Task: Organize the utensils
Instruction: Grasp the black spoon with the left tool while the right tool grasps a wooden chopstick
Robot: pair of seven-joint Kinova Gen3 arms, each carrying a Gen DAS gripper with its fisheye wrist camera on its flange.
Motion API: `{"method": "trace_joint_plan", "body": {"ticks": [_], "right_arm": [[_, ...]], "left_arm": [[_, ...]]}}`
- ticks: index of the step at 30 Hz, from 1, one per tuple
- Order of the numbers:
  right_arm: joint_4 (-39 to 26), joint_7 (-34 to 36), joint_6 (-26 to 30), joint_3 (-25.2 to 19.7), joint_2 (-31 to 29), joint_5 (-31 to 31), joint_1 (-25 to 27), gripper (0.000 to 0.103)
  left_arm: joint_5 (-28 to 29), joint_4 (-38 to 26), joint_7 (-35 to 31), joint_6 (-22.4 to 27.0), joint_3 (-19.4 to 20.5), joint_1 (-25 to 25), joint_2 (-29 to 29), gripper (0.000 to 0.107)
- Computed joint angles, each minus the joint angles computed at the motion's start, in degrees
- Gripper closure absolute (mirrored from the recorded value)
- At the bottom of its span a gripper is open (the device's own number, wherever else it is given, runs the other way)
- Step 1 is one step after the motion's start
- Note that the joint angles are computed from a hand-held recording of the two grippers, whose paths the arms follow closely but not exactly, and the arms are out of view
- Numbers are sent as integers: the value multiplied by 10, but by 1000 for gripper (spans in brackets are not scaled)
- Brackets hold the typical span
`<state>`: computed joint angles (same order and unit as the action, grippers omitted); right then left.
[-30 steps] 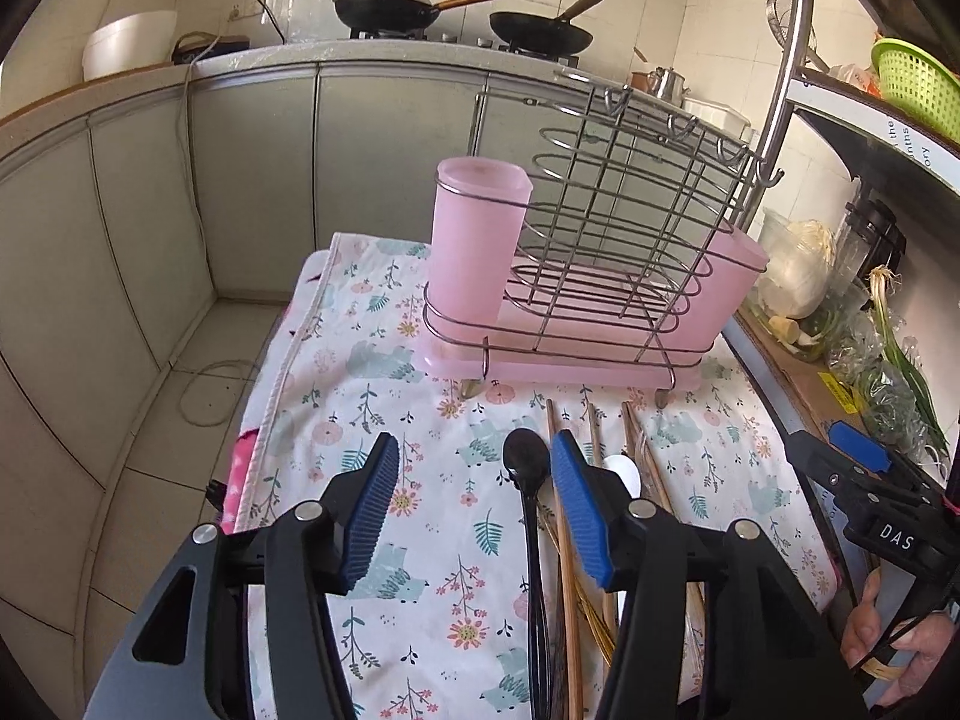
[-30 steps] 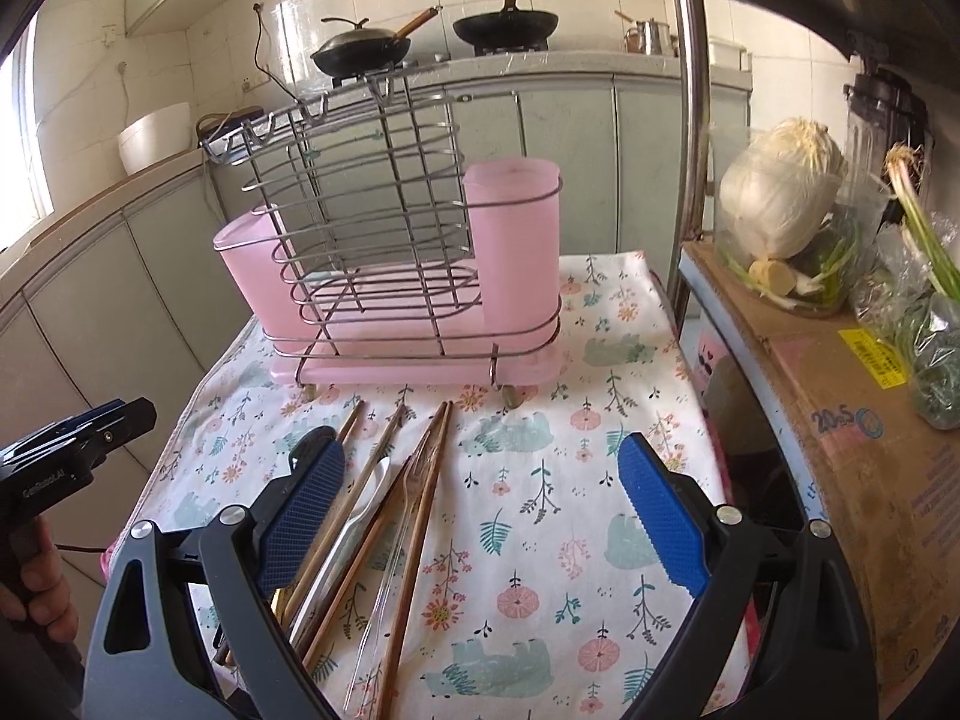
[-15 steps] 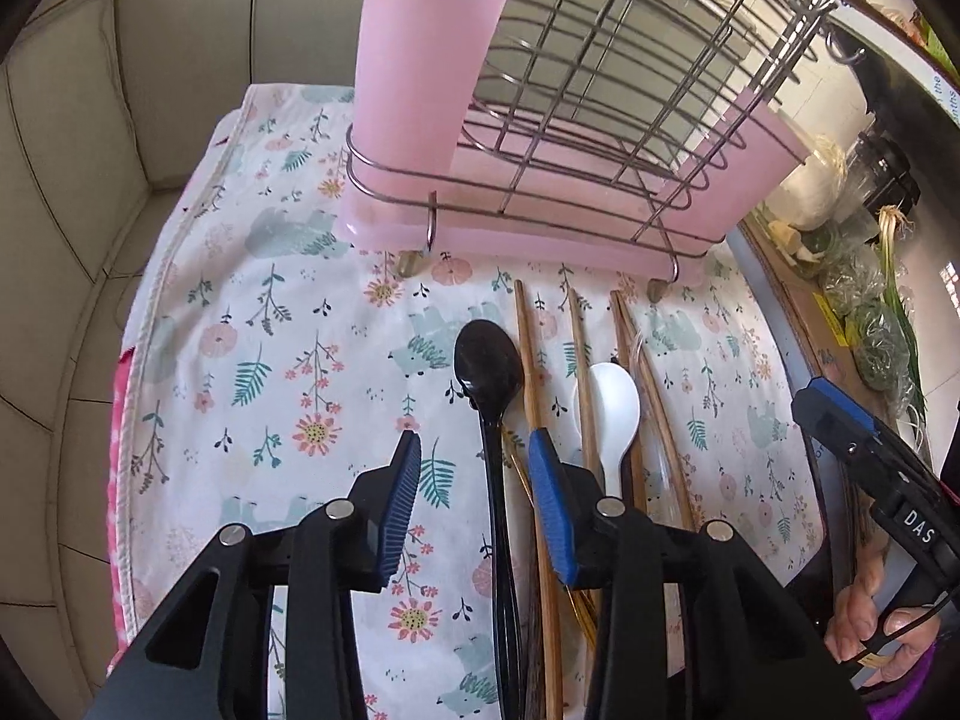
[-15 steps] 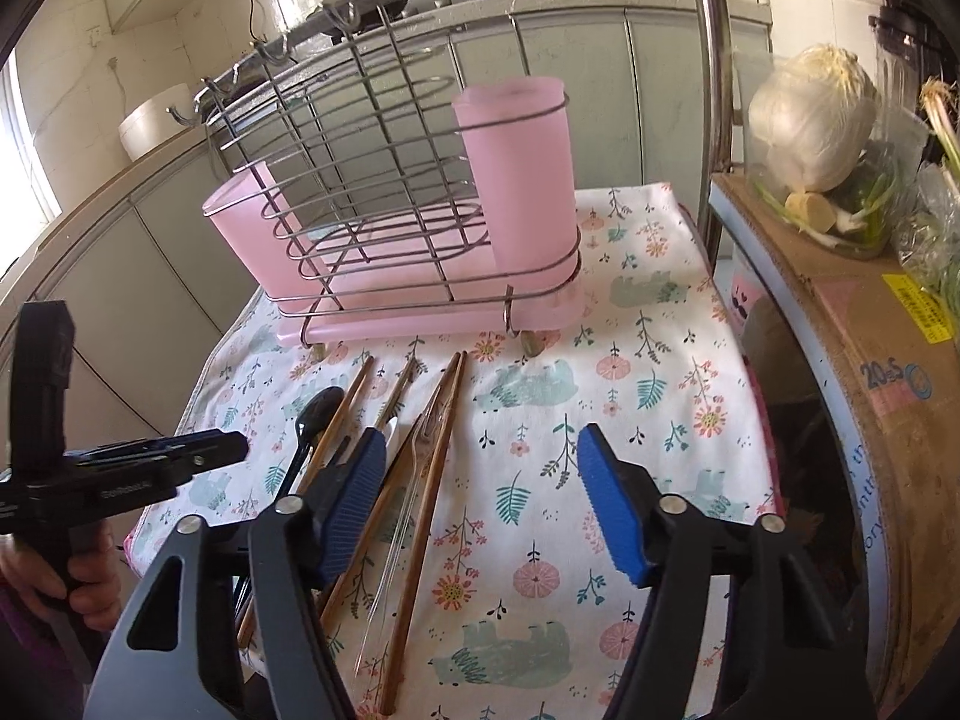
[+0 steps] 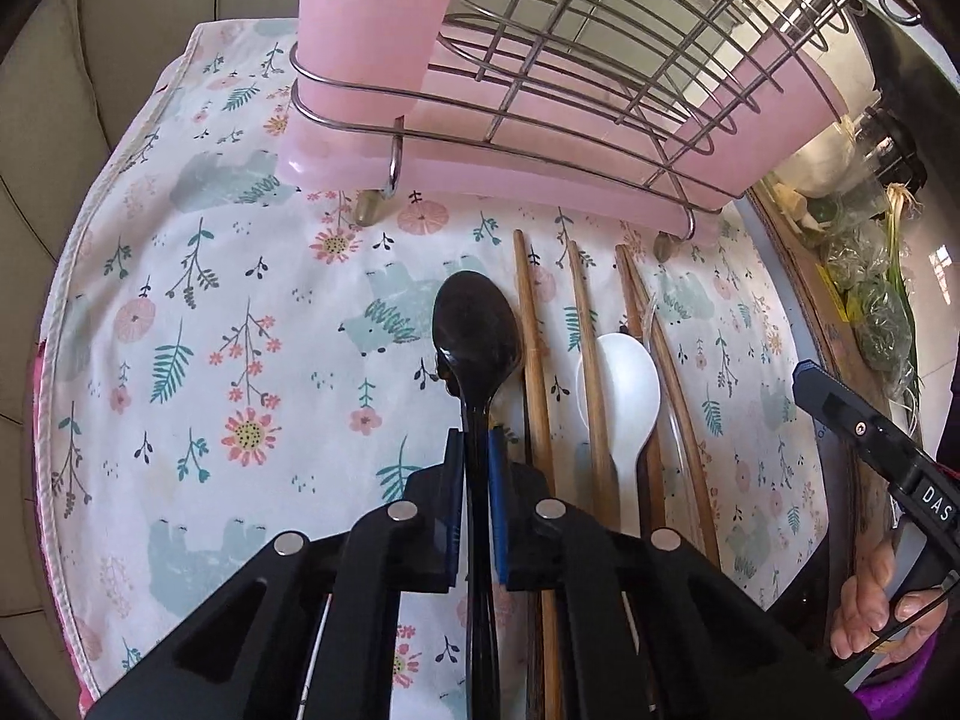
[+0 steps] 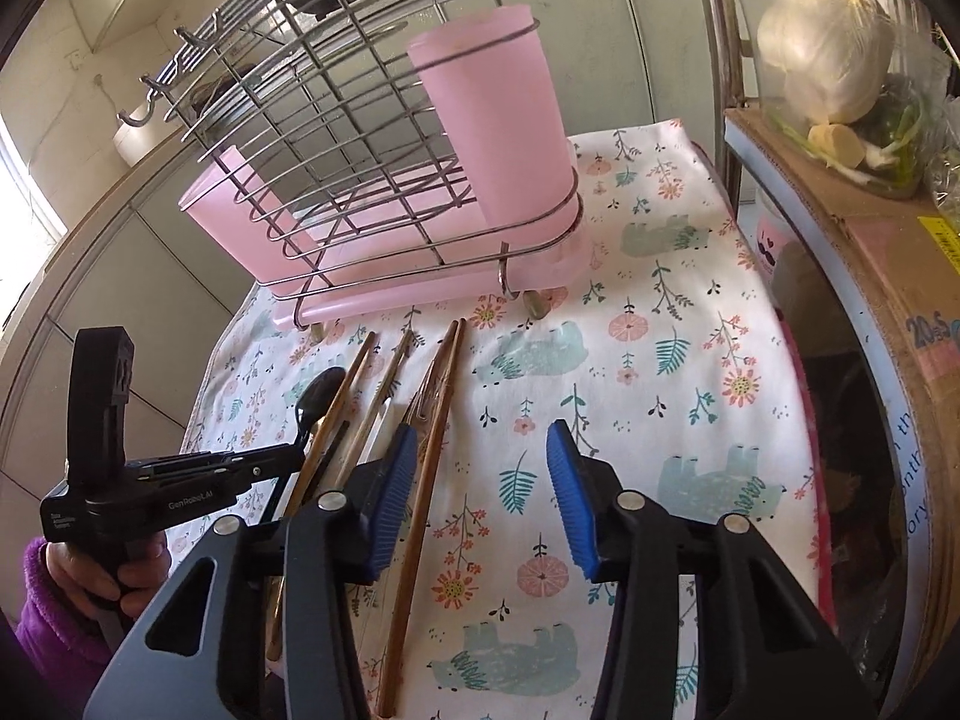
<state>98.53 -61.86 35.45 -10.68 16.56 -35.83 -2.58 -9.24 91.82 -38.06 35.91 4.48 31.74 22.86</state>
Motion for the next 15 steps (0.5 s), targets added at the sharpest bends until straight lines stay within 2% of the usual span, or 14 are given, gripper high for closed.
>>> {"method": "trace_joint_plan", "body": {"ticks": [4,8,12,15], "right_arm": [[-17,-12,17,2,13,15,-11,58],[-36,-30,37,4,29,35,-22,62],[-59,-63,61,10,47,68,-40,74],[-79,-93,74,14,64,95,-58,76]], "left_arm": [[-22,27,39,-12,-21,14,-24,100],[-97,37,119,15,-47,51,-39,100],[-129,34,134,44,-29,40,-40,100],[-122,37,119,47,-14,21,-37,100]]}}
